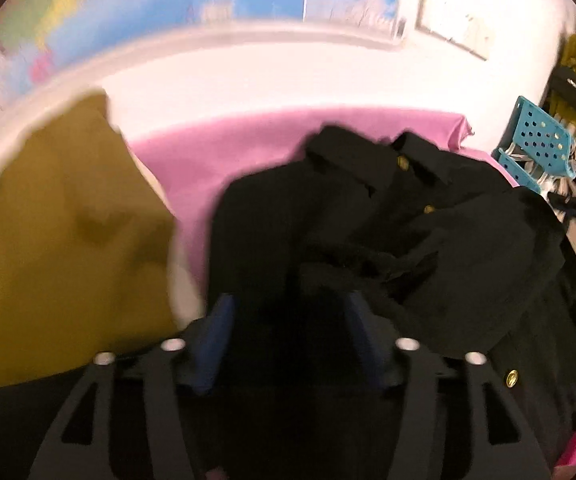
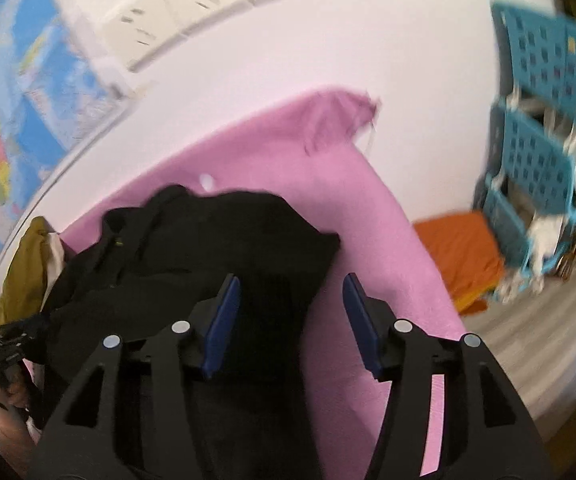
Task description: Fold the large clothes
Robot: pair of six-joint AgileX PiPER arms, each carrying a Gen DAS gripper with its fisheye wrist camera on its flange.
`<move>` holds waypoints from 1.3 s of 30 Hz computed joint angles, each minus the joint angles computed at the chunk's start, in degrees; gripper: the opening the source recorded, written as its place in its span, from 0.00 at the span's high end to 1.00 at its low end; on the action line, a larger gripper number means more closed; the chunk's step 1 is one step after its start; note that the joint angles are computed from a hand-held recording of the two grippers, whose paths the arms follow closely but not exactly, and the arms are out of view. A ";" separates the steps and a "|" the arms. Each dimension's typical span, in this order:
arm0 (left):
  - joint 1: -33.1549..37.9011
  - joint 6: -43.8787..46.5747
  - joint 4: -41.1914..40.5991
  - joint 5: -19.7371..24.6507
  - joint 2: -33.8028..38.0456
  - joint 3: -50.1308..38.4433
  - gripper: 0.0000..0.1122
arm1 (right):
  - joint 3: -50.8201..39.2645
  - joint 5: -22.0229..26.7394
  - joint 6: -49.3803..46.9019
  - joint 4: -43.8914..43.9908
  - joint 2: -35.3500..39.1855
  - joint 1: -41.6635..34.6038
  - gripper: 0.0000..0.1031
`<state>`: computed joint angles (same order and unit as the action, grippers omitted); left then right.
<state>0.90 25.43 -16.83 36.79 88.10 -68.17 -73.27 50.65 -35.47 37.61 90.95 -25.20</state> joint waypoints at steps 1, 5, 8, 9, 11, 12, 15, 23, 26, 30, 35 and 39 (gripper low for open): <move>0.19 0.32 0.52 -1.64 -2.34 2.08 0.39 | 0.86 -0.12 -0.98 0.40 -2.22 1.23 0.48; 6.31 5.29 0.12 -4.37 -12.68 7.77 0.38 | 3.39 2.47 -5.46 2.26 -7.19 9.02 0.43; 12.77 7.93 -0.51 -4.24 -19.66 11.01 0.32 | 4.64 2.93 -6.37 1.38 -7.71 19.37 0.43; 14.22 8.10 -0.51 -4.47 -21.09 11.87 0.32 | 4.90 2.81 -6.20 1.11 -7.20 23.56 0.43; 18.99 11.74 -2.35 -3.91 -23.48 13.53 0.28 | 5.06 1.40 -5.97 0.46 -5.77 30.61 0.45; 21.46 14.01 -3.52 -3.25 -24.25 14.11 0.26 | 4.91 0.12 -5.16 -0.57 -4.94 34.06 0.45; 28.36 22.17 -8.33 -0.56 -24.36 15.81 0.26 | 2.98 -1.72 -2.66 -1.30 -0.40 41.71 0.45; 36.11 34.15 -15.75 3.86 -20.38 20.41 0.40 | -0.89 1.23 -5.96 8.96 5.18 50.05 0.45; 39.93 39.67 -20.96 7.08 -18.91 20.86 0.33 | -5.51 3.24 -2.26 12.66 10.78 52.06 0.40; 45.58 46.24 -25.98 16.27 -15.16 20.05 0.24 | -11.18 3.18 2.69 17.47 18.40 52.09 0.38; 44.39 46.51 -25.68 18.80 -11.29 20.14 0.43 | -18.41 5.62 5.36 19.71 22.73 50.39 0.96; 47.41 49.10 -28.06 28.21 -11.50 16.70 0.86 | -25.74 7.05 8.41 15.72 20.46 48.70 0.96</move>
<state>48.31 74.53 -44.89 65.00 76.60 -51.47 -99.01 57.71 -27.07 53.33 111.40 23.51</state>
